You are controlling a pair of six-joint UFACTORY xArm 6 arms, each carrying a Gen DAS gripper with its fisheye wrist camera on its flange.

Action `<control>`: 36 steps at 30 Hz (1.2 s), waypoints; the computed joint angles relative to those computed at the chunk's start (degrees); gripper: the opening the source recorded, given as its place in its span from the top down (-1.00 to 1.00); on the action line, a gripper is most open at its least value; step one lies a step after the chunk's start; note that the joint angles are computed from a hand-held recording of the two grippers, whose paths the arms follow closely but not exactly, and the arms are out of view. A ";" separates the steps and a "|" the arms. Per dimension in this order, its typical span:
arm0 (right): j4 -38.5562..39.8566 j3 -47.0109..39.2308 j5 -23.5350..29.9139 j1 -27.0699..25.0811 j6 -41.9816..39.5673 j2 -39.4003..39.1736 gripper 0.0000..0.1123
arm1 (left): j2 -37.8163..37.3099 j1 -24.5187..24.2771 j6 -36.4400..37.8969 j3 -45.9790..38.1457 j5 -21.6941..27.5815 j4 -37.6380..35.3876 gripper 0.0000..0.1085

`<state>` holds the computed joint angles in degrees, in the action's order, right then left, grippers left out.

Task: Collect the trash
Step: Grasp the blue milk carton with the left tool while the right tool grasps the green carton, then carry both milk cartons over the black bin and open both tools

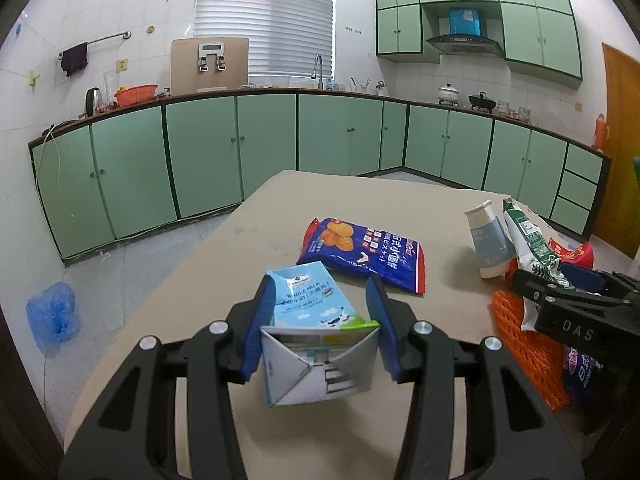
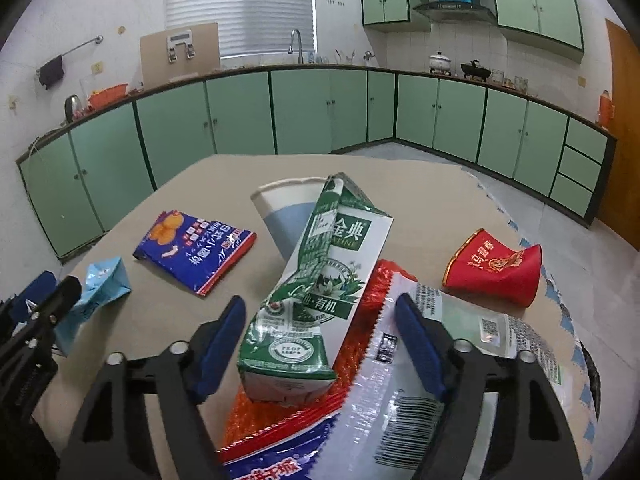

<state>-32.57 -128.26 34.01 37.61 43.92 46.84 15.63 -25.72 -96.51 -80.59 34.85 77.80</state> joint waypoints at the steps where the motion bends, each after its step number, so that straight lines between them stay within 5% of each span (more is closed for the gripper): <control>1: 1.99 0.21 -0.50 -0.20 -2.17 -0.11 0.02 | 0.04 0.01 0.07 -0.07 0.01 -0.10 0.17; 6: 6.13 4.48 -3.80 -0.48 -5.73 -2.77 0.26 | 0.20 -0.22 0.32 -0.43 -0.26 -0.41 0.17; 20: 6.49 12.12 -8.63 -0.82 -5.96 -8.24 0.27 | 2.19 0.09 7.38 -0.12 -0.99 -11.80 0.14; 23: 6.74 11.73 -8.01 -0.87 -6.14 -7.93 0.27 | 2.75 -0.17 8.50 -1.35 0.64 -12.59 -0.17; 26: 7.96 10.69 -6.84 -0.84 -7.41 -7.17 0.27 | 3.53 0.01 9.74 -2.75 1.40 -14.30 -0.23; 31: 8.11 8.33 -4.72 -0.69 -7.67 -5.52 0.25 | 4.70 0.73 13.04 -3.88 0.57 -18.92 0.17; 36: 8.38 8.73 -4.96 -0.70 -8.17 -5.83 0.27 | 3.74 0.46 9.67 -2.79 0.25 -16.04 0.18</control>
<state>-24.19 -119.53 29.05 36.90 35.75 41.01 19.38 -25.26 -86.84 -83.39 35.11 61.76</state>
